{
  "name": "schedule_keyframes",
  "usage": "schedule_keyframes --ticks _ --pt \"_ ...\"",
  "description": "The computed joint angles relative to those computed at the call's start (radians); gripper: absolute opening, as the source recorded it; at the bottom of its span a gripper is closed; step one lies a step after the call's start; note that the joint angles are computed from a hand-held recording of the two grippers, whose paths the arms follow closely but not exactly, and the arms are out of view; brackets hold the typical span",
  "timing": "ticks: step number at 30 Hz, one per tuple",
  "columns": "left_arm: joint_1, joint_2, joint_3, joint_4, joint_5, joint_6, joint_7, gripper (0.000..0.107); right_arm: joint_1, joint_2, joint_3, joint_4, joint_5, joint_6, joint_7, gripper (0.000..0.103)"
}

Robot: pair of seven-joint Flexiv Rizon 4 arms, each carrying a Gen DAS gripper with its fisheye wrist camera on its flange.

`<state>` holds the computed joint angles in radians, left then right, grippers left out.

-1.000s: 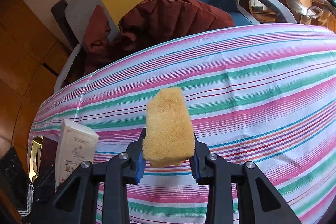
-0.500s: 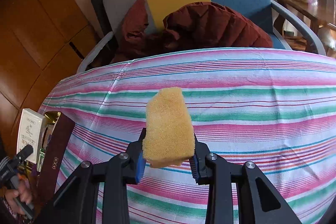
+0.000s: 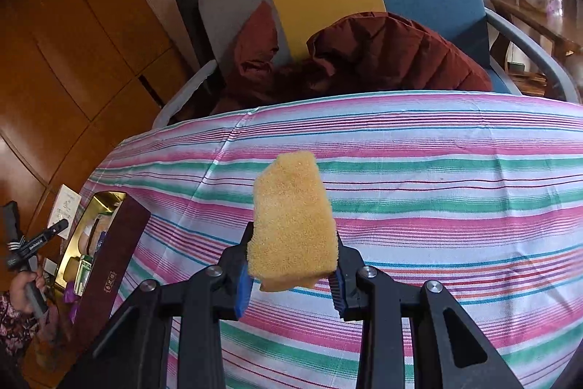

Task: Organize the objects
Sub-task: 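Carry the white box over the tray with the left tool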

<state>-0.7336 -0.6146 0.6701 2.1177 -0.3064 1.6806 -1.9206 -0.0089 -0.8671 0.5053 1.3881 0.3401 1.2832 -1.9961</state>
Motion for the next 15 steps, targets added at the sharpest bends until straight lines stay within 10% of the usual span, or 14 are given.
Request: schedule_keyframes --ticks 5,15 --pt "-0.075 -0.061 0.17 -0.082 0.098 -0.247 0.047 0.05 -0.016 -0.006 0.021 -0.009 0.018 -0.007 -0.021 0.035" --pt "0.013 -0.064 0.105 -0.201 0.255 -0.443 0.105 0.05 -0.019 -0.003 0.032 -0.01 0.041 -0.017 -0.071 0.035"
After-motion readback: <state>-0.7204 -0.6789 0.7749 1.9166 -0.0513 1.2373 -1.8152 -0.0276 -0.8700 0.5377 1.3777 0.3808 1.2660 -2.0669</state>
